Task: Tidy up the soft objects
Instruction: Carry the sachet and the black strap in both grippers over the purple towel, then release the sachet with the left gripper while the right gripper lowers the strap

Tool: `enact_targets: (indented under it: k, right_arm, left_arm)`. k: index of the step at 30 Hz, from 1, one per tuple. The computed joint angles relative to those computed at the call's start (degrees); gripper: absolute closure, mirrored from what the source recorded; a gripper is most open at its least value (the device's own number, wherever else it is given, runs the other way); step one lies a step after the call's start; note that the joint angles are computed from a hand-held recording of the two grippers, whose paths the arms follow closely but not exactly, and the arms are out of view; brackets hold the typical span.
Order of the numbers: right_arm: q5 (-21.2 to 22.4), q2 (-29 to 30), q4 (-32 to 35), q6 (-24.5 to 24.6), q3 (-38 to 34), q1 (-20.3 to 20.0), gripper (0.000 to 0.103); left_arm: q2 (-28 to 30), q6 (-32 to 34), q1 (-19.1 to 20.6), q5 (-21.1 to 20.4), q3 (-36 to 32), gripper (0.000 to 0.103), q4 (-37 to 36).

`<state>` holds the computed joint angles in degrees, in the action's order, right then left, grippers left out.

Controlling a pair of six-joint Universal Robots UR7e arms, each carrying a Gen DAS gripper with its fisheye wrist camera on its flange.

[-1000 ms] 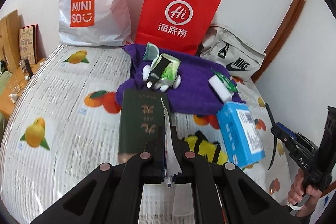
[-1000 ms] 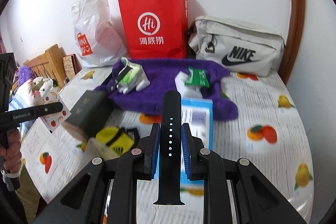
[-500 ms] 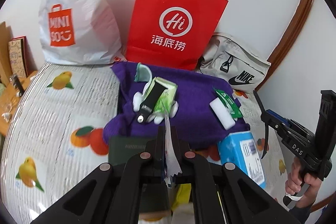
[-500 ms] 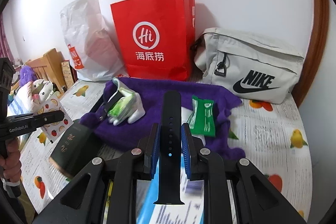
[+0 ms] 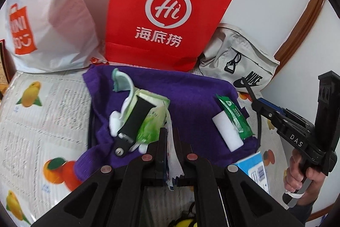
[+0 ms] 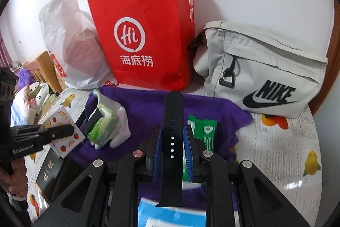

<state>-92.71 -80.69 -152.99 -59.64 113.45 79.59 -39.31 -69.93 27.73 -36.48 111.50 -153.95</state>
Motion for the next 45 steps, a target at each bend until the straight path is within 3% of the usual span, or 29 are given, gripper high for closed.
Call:
enact_targets:
  k: [5,11,30,31,32,33,35,41,45]
  right_arm:
    - [0.4,2.4,-0.4,1.5,-1.2,0.1,0.082]
    - [-3.2,5.2,0.6,1.5,-2.9,0.0,0.082]
    - [-6.0,8.2,1.4,3.3,-5.0,-0.6,0.081]
    - [-5.6,8.0,1.7,3.2,-5.0,-0.6,0.079]
    - [-5.2,7.8,1.6,3.0,-4.8,-0.6,0.076]
    - [-4.9,7.6,1.5,2.8,-4.7,-0.6,0.068]
    - [-4.0,6.8,0.4,1.9,-3.8,-0.6,0.057]
    - [-2.8,5.2,-1.0,0.6,-2.4,-0.3,0.055]
    - [-2.5,3.9,-2.2,-0.1,-1.2,0.2,0.055]
  left_arm:
    - [2.2,4.5,2.1,-1.8,-2.3,0.098,-3.0]
    - [4.1,7.1,4.0,-4.1,-4.6,0.098,-2.8]
    - [5.0,7.9,6.0,-6.3,-5.1,0.098,-4.2]
    - [4.9,7.8,5.9,-6.3,-4.9,0.096,-4.2]
    - [4.8,7.4,5.9,-6.2,-5.0,0.087,-3.7]
    - [4.7,7.2,5.9,-6.1,-5.0,0.075,-3.4]
    - [4.6,7.3,5.4,-5.3,-4.7,0.067,-3.9]
    - [3.8,5.3,4.5,-4.2,-4.7,0.067,-0.7]
    - [2.5,1.4,3.0,-2.7,-4.4,0.06,4.1]
